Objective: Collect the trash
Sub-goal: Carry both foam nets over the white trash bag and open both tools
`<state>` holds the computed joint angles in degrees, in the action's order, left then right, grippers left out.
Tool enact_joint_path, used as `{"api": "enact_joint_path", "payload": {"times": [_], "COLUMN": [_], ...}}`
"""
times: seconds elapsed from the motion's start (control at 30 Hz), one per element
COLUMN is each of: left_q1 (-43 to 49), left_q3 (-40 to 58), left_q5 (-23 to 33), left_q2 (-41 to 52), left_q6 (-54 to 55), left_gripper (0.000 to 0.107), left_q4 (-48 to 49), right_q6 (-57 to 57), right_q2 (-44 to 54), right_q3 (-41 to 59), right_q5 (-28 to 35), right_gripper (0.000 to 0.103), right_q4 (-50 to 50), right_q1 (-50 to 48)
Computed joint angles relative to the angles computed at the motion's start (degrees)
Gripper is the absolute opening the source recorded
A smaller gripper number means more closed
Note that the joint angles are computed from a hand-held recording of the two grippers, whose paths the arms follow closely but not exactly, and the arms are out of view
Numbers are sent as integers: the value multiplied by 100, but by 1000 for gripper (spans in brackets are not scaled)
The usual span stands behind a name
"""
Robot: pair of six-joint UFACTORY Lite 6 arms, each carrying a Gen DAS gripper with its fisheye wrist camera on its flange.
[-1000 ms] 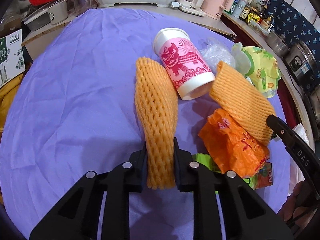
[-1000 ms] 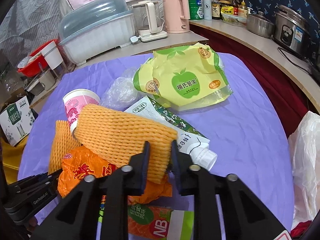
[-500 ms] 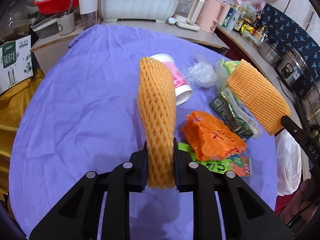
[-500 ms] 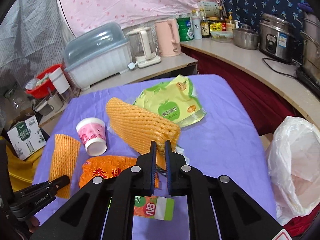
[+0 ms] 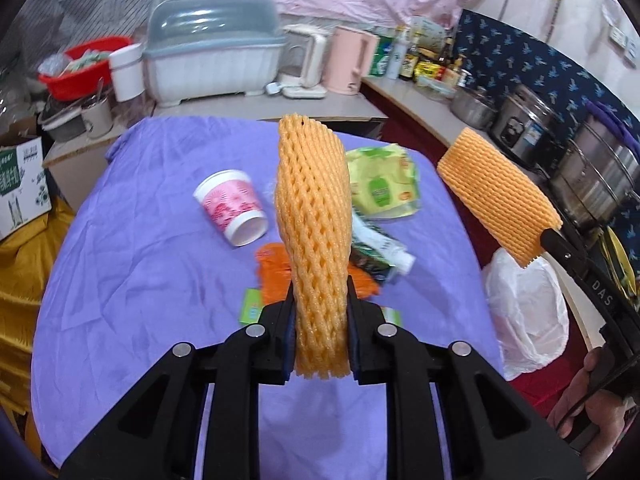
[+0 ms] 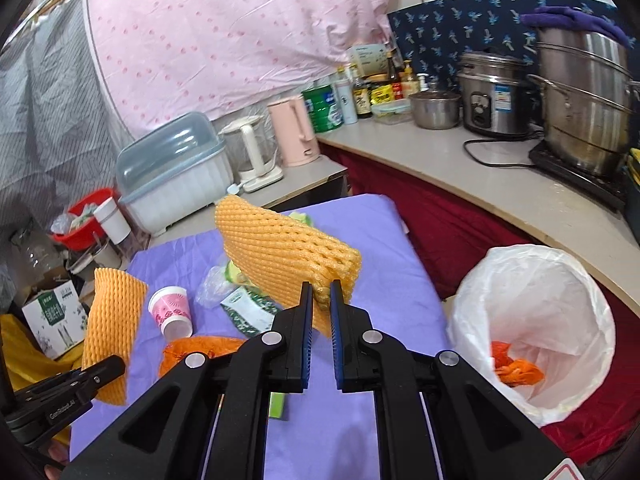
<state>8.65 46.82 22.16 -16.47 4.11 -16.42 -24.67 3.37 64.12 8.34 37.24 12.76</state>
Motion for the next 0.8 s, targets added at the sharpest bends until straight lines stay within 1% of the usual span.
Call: {"api": "enact_joint_path", "payload": {"times": [0.1,0.2,0.33,0.43,0.57,0.8], "left_q1": [-750,-1538,-2547,-3139,-3799,-4590], "left_q3": [101,264,589,853,1276,2116], "left_q5": [7,57,194,305,473,589], "left_q2": [-97,-31,297,614,1103,2152], "left_q6": [-1338,-2710,-4290,-5100,-5833,-6295], "left_gripper": [19,19,19,19,19,19], "left_q4": [1112,2275,3591,4289,4872,5221], "right_q6": [-1225,-2131,-3027,-3547,-4053,-4677], "right_q2": [-371,-648,-904,-979,-962,-630], "right_q3": [-306,-531,-768,-861,-900,-850], "right_q5": [177,411,784,1072,1432,1864], "right_gripper": [9,9,9,9,9,9], "right_q4": [1117,1900,2581,2918,3228,3510], "right_q1": [-481,-1011,-1762,-2343,-3059,-4093]}}
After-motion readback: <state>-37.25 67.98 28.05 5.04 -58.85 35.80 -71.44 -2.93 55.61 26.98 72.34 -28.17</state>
